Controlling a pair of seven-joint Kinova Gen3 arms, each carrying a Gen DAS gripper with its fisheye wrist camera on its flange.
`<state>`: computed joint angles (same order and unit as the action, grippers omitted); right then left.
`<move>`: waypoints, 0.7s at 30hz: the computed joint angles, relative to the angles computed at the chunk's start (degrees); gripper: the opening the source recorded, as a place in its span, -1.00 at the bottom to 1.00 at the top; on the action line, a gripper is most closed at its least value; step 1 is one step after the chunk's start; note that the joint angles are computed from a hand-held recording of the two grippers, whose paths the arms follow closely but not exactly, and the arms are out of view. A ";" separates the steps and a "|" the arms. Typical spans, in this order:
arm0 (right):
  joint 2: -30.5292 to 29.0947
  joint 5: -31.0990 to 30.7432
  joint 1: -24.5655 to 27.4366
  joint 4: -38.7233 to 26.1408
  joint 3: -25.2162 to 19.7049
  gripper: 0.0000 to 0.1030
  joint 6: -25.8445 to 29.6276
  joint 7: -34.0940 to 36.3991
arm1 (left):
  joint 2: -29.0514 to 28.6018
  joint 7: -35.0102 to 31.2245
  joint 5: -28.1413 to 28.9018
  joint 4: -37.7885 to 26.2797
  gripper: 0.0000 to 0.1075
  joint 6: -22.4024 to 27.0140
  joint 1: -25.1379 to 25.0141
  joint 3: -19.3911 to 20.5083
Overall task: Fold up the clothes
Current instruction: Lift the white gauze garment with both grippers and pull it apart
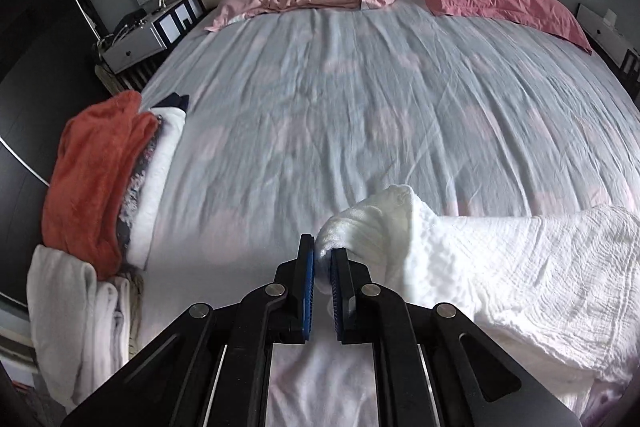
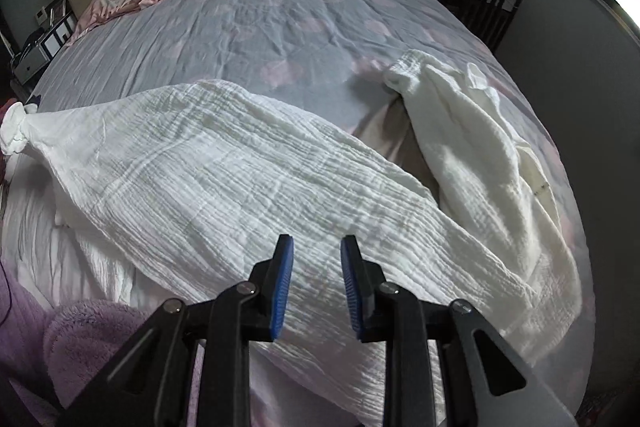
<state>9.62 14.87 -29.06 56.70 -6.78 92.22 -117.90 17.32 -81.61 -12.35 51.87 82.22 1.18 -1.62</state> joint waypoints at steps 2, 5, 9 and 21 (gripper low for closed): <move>2.24 -1.33 -0.16 -2.29 -0.43 -0.53 0.16 2.02 | -0.05 -0.56 2.53 2.05 -0.80 -1.15 -1.31 0.43; 6.16 -4.43 -0.46 -6.25 -0.44 -0.53 2.27 5.53 | 0.38 -1.93 4.29 2.97 -0.80 -1.89 -2.25 0.73; 9.63 -10.40 0.32 -9.20 0.22 -0.53 7.11 7.38 | 0.91 -2.93 6.32 3.48 -0.80 -3.11 -3.73 0.64; 2.77 -9.12 2.67 -3.25 1.83 -0.49 20.34 5.47 | 1.38 -6.03 10.32 5.22 -0.80 -3.90 -6.23 0.84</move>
